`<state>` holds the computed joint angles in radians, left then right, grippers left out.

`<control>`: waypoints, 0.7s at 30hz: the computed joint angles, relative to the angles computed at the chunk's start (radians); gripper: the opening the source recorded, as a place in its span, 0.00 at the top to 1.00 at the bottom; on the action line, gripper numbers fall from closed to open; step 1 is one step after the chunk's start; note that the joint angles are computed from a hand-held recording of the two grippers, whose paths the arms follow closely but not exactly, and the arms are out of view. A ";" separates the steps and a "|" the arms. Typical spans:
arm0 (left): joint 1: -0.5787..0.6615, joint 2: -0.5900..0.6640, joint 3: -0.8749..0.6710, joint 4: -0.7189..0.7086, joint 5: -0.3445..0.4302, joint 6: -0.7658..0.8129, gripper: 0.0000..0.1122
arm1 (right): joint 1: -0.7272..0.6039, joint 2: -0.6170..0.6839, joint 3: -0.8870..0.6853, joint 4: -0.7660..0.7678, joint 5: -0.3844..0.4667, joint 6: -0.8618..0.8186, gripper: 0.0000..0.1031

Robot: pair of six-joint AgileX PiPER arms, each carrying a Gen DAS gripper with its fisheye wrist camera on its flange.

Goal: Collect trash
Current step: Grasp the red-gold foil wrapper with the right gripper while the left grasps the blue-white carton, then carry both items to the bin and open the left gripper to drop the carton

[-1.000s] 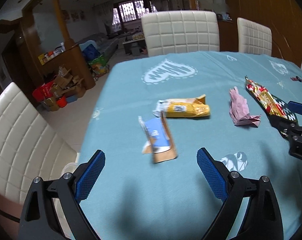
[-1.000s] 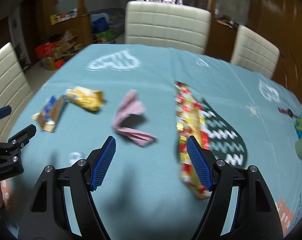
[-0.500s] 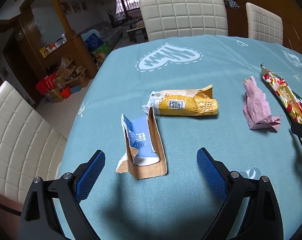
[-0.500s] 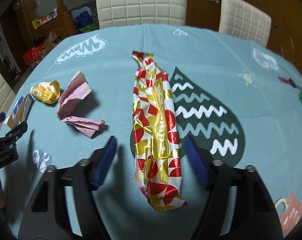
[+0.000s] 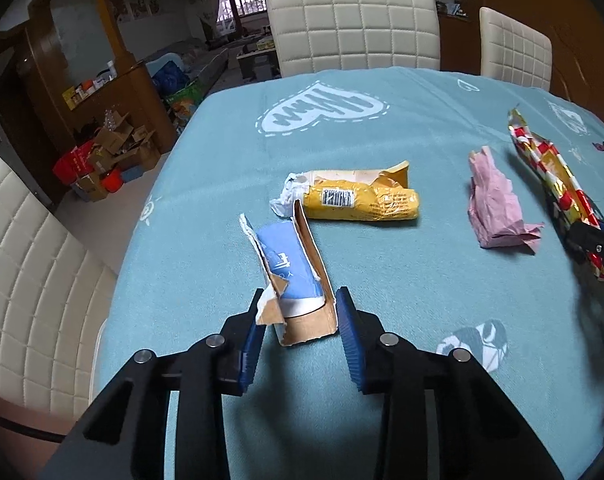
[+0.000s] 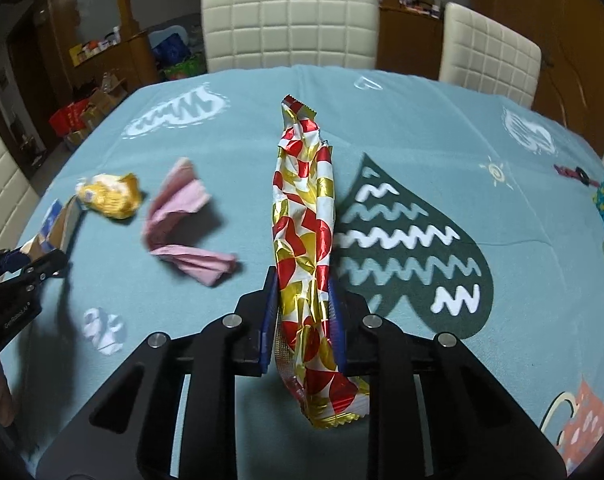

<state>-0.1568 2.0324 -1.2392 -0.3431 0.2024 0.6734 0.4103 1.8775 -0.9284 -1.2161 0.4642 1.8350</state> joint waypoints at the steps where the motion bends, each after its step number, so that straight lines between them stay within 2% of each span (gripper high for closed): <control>1: 0.005 -0.013 0.017 -0.049 -0.012 0.053 0.70 | 0.015 -0.007 -0.003 0.006 0.005 -0.008 0.76; 4: 0.032 -0.056 0.059 -0.230 -0.019 0.238 0.69 | 0.072 -0.018 -0.025 0.020 0.045 -0.031 0.76; 8: 0.091 -0.106 0.102 -0.475 0.009 0.500 0.70 | 0.137 -0.021 -0.077 0.064 0.076 -0.092 0.76; 15: 0.203 -0.166 0.176 -0.756 0.041 0.833 0.69 | 0.247 0.038 -0.234 0.195 0.136 -0.265 0.76; 21: 0.317 -0.190 0.211 -0.960 0.063 1.094 0.69 | 0.327 0.149 -0.432 0.306 0.183 -0.438 0.76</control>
<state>0.1601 1.8428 -1.0278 -1.3027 0.2659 1.7671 0.7377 2.0261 -1.3599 -0.9102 0.6472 1.3970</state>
